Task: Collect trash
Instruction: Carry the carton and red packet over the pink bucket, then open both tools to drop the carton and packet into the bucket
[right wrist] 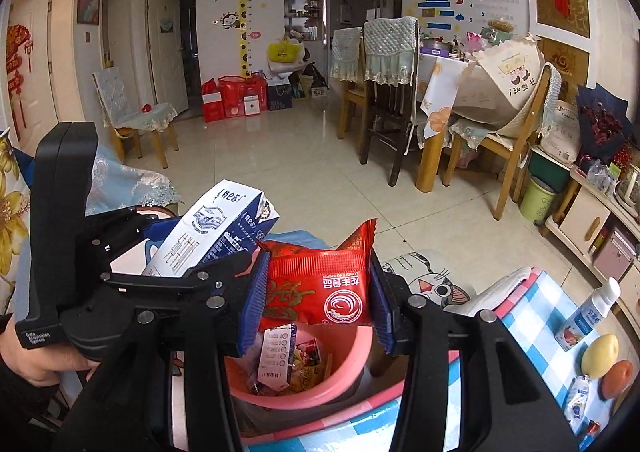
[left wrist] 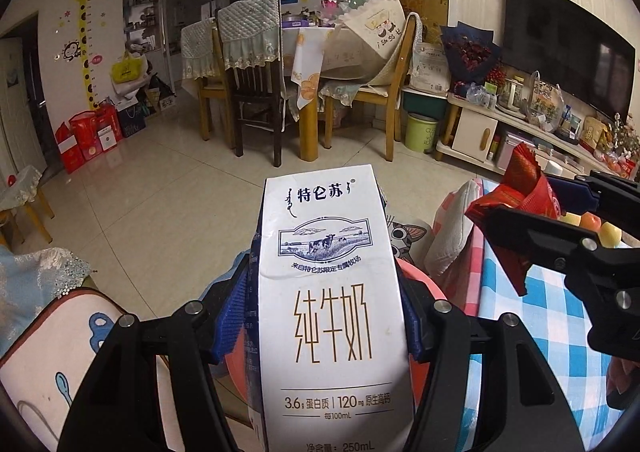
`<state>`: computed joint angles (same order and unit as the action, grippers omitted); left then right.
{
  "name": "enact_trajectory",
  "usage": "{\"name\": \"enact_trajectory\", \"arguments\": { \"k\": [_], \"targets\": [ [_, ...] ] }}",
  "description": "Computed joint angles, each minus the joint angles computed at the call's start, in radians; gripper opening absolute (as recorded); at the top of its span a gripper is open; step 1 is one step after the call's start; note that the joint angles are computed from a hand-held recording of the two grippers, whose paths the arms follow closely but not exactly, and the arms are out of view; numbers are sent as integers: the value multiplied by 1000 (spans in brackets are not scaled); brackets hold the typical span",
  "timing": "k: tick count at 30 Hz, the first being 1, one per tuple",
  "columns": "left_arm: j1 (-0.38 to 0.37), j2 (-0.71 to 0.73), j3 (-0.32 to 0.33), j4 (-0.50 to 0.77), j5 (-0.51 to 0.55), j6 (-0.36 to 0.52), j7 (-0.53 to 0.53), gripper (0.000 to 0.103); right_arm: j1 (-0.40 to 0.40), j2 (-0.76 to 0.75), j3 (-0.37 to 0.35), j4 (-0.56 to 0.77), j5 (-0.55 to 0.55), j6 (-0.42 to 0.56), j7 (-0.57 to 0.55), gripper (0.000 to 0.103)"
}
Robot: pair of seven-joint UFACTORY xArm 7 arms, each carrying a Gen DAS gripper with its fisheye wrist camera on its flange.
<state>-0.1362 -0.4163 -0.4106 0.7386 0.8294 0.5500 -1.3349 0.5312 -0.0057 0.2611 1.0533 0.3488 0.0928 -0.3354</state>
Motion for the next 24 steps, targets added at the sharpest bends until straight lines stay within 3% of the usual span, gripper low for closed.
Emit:
{"name": "enact_trajectory", "arguments": {
  "k": [15,19,24],
  "targets": [
    [29,-34,17,-30,-15,-22,23,63,-10,51,23,40,-46,-4,38,47],
    [60,-14,-2,-26,13,-50,-17,63,-13,72,28,56,-74,-7,63,47],
    [53,34,19,-25,14,-93,-7,64,-24,122,38,99,-100,6,91,47]
  ]
}}
